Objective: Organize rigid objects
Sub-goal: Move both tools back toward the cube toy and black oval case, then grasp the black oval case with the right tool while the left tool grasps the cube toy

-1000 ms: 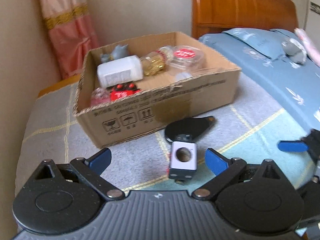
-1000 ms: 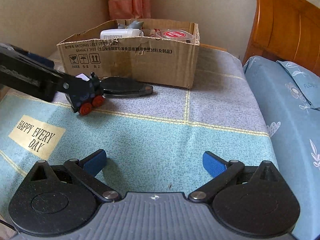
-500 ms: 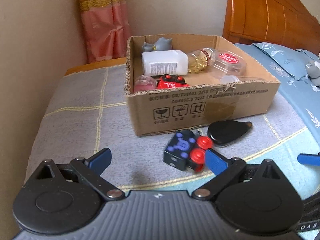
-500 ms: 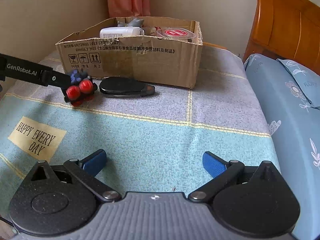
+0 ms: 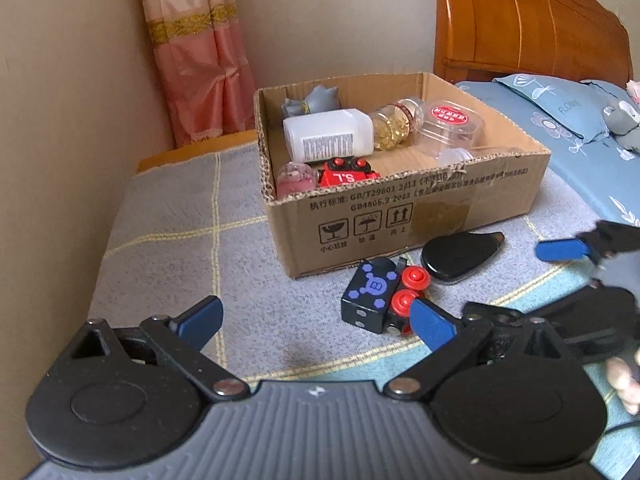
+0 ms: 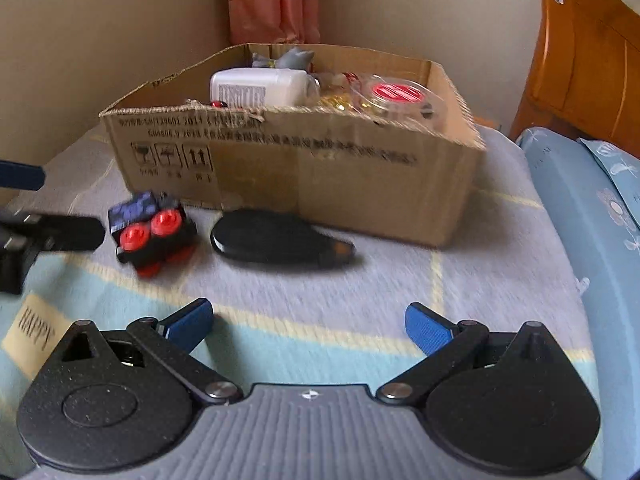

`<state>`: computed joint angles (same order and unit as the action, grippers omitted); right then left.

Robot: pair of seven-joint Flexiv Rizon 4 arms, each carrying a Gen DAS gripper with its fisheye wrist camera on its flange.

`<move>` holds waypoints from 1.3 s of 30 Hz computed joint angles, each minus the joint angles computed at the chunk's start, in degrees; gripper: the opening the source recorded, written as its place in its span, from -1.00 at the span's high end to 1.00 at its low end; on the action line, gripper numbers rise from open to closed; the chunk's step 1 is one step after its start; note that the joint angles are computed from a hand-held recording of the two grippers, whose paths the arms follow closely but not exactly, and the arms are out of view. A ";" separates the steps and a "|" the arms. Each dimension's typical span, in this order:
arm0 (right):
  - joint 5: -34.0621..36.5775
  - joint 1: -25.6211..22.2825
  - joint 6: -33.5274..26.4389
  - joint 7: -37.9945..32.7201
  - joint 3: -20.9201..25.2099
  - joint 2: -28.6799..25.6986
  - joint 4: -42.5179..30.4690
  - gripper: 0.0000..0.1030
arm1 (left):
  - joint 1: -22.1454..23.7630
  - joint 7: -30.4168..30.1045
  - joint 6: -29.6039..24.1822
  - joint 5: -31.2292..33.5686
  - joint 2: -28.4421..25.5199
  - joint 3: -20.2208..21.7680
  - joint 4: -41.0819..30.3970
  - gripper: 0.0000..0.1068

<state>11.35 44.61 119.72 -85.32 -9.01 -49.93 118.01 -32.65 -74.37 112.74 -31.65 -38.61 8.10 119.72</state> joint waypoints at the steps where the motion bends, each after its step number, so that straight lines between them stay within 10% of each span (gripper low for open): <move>1: -0.08 0.12 -0.46 0.12 -0.14 -0.24 -0.76 -1.00 | 0.00 0.05 0.11 0.09 0.03 0.08 0.02 -0.86; 18: -0.87 -2.42 0.40 0.82 -0.55 -1.86 -3.22 -1.00 | 12.90 2.60 0.16 17.88 -1.62 -9.62 -2.10 -0.84; 30: -4.57 -7.66 2.74 -2.21 3.38 -1.57 -2.02 -1.00 | 23.01 1.42 -3.70 25.39 -5.09 -19.30 -6.23 0.07; 39: -4.21 -6.58 2.64 -2.51 3.58 -2.23 -3.36 -1.00 | 20.86 -1.24 -4.26 24.89 -3.84 -15.56 -5.32 0.07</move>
<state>7.13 38.03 122.36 -87.83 -5.43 -52.16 114.66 -11.79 -75.61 108.48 -6.76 -42.45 -7.46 114.40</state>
